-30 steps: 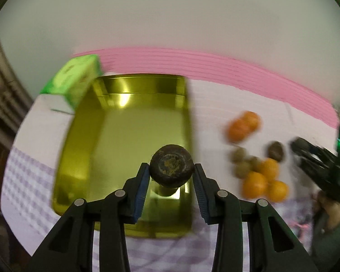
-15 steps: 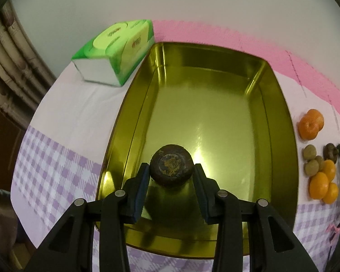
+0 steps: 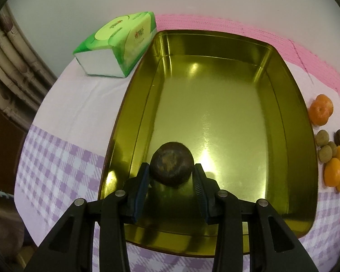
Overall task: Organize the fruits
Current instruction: 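Carry the dark fruit with the left gripper into the gold tin tray and open, then carry the dark fruit with the right gripper into the tin tray and open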
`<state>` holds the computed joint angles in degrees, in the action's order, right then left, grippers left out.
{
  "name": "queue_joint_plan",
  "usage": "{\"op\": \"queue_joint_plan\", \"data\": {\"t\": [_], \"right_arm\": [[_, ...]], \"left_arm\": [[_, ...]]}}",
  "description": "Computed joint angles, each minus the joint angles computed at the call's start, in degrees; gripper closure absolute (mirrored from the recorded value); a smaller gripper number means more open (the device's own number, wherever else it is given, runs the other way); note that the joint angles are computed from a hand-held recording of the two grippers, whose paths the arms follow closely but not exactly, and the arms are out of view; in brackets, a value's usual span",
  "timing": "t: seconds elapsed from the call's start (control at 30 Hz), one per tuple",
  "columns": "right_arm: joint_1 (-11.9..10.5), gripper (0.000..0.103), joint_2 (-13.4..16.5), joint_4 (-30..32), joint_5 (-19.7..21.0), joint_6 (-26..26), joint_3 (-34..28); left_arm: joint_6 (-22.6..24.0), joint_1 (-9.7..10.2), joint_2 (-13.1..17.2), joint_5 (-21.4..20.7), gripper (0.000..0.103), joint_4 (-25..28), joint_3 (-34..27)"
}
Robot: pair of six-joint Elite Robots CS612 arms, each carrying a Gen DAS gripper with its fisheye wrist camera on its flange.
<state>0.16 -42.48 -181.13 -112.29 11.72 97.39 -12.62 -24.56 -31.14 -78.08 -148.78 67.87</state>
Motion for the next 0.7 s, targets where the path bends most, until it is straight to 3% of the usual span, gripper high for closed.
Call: {"op": "queue_joint_plan", "data": {"t": [0.17,0.33,0.5,0.7], "right_arm": [[-0.02,0.063,-0.12,0.49,0.19,0.07,-0.03],[-0.06,0.063,-0.46,1.5,0.36,0.24,-0.01],[0.02,0.064,-0.72,3.9,0.15,1.16,-0.62],[1.24,0.065,-0.56,8.66,-4.15,1.2,-2.52]], "left_arm": [[-1.35,0.11,-0.19,-1.25,0.062,-0.21,0.3],[-3.65,0.15,-0.99,-1.81,0.052,-1.23,1.47],[-3.04,-0.46,-2.43,0.08,0.041,-6.32,4.28],[-4.02,-0.4,-3.44,1.24,0.032,-10.63,6.45]]}}
